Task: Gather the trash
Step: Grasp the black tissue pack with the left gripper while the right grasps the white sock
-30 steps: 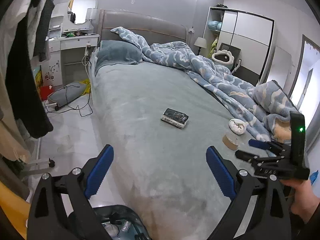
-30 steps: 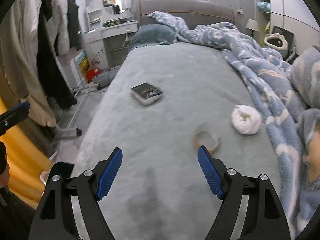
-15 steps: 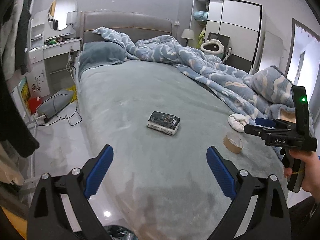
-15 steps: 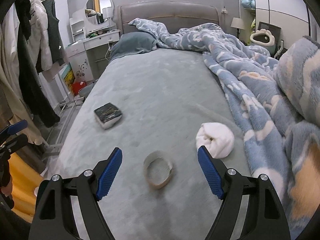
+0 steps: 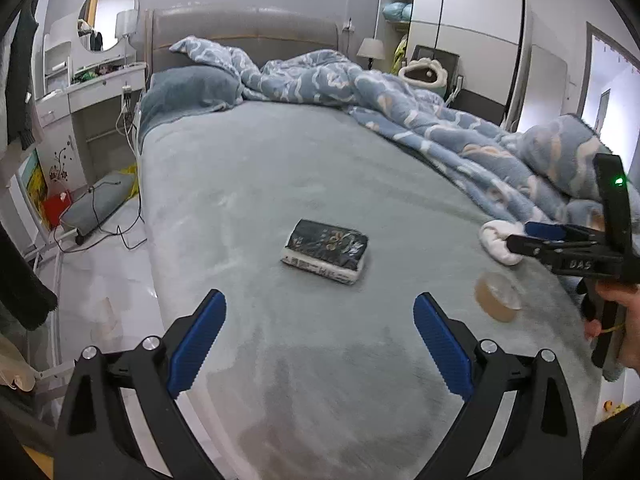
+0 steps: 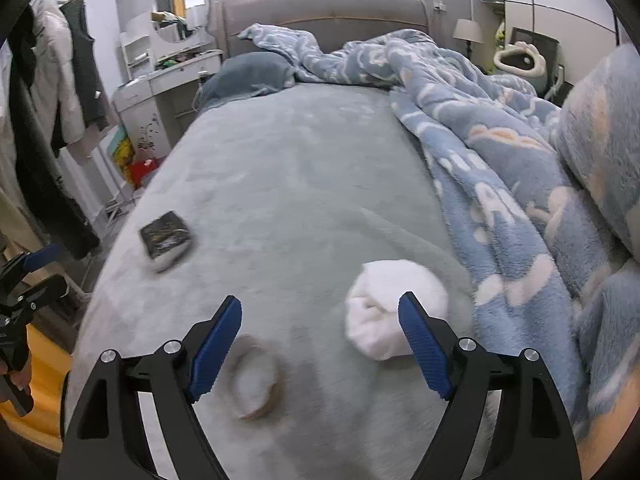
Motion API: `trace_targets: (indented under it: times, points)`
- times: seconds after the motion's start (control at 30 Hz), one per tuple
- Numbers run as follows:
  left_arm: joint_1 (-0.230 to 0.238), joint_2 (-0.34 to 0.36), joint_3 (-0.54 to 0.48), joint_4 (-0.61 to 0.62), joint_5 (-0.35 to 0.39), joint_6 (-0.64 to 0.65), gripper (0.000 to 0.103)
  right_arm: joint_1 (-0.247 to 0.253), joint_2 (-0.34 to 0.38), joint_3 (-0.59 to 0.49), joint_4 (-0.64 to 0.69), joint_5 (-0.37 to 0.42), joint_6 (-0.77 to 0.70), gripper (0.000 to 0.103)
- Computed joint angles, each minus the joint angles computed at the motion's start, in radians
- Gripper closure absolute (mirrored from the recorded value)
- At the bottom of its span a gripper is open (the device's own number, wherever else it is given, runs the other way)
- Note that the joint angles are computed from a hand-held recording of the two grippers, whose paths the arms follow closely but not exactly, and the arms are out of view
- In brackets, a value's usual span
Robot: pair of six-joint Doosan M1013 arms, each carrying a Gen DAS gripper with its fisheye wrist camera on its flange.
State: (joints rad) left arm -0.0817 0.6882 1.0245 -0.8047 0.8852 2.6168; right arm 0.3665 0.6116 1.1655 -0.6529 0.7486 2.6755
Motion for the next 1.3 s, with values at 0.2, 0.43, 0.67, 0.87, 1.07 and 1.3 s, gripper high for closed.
trace_targets:
  times: [0.2,0.43,0.67,0.87,1.07,1.3]
  points:
    - [-0.013,0.046,-0.06,0.052,0.005,-0.055,0.006,-0.014,0.017,-0.018,0.019,0.043,-0.037,0.021]
    - [-0.027,0.089,-0.124,0.073,0.021,-0.069,0.006,-0.023,0.045,-0.053,0.036,0.108,-0.118,0.02]
    - [-0.041,0.137,-0.195,0.074,0.043,-0.121,0.006,-0.041,0.045,-0.042,0.051,0.119,-0.122,0.021]
    - [-0.051,0.167,-0.231,0.094,0.082,-0.139,0.006,-0.063,0.024,0.004,0.048,0.077,-0.044,0.049]
    - [-0.06,0.182,-0.251,0.104,0.097,-0.146,0.006,-0.066,-0.005,0.046,-0.009,0.049,0.04,0.069]
    - [-0.073,0.184,-0.257,0.153,0.09,-0.156,0.019,-0.067,-0.034,0.073,-0.043,-0.012,0.083,0.069]
